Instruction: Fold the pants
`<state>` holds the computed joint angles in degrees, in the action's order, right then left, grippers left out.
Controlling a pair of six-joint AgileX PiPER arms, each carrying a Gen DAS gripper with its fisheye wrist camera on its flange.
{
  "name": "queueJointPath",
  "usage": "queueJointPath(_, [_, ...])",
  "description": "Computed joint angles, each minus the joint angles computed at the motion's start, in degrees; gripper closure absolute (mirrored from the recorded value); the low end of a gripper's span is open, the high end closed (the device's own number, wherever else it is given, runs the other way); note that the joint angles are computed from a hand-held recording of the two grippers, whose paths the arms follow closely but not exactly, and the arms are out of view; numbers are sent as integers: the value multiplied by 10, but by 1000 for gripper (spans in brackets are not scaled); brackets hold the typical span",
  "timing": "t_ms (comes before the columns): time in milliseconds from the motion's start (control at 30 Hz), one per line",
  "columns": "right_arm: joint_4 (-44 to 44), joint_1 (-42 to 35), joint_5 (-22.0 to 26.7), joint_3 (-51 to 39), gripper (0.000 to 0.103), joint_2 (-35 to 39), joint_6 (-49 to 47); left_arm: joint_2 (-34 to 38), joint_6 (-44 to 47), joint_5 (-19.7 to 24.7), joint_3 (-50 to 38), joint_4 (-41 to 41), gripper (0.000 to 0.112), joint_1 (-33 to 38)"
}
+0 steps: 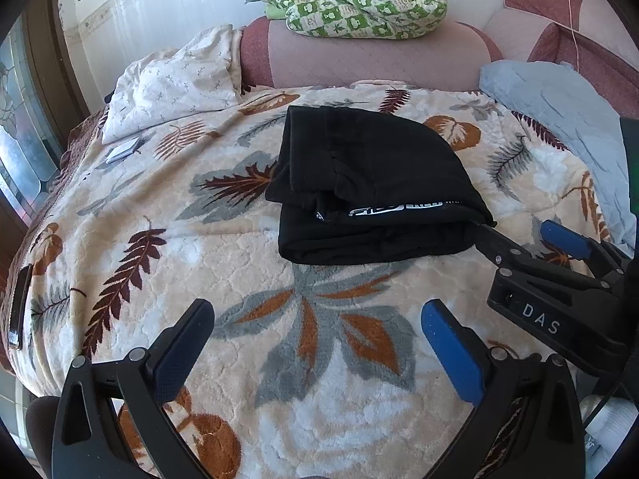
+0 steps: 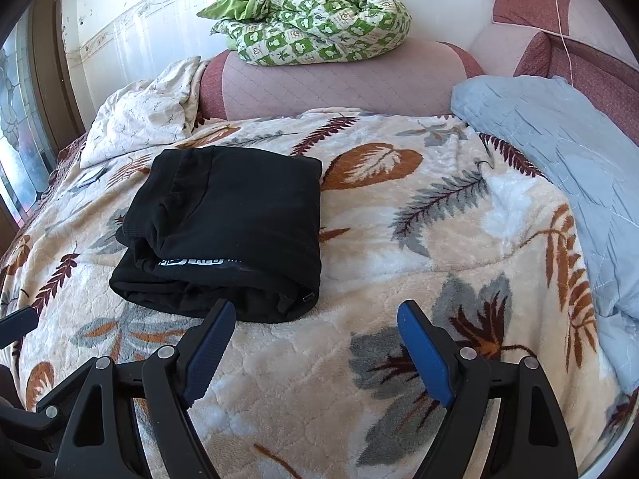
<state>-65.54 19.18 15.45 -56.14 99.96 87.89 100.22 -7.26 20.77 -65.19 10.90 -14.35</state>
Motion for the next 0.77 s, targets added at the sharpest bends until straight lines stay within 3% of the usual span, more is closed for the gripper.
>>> queueJointPath(767, [11,-1,-2,-9,15,15,-16,22,77,9,-11,-75,9,13])
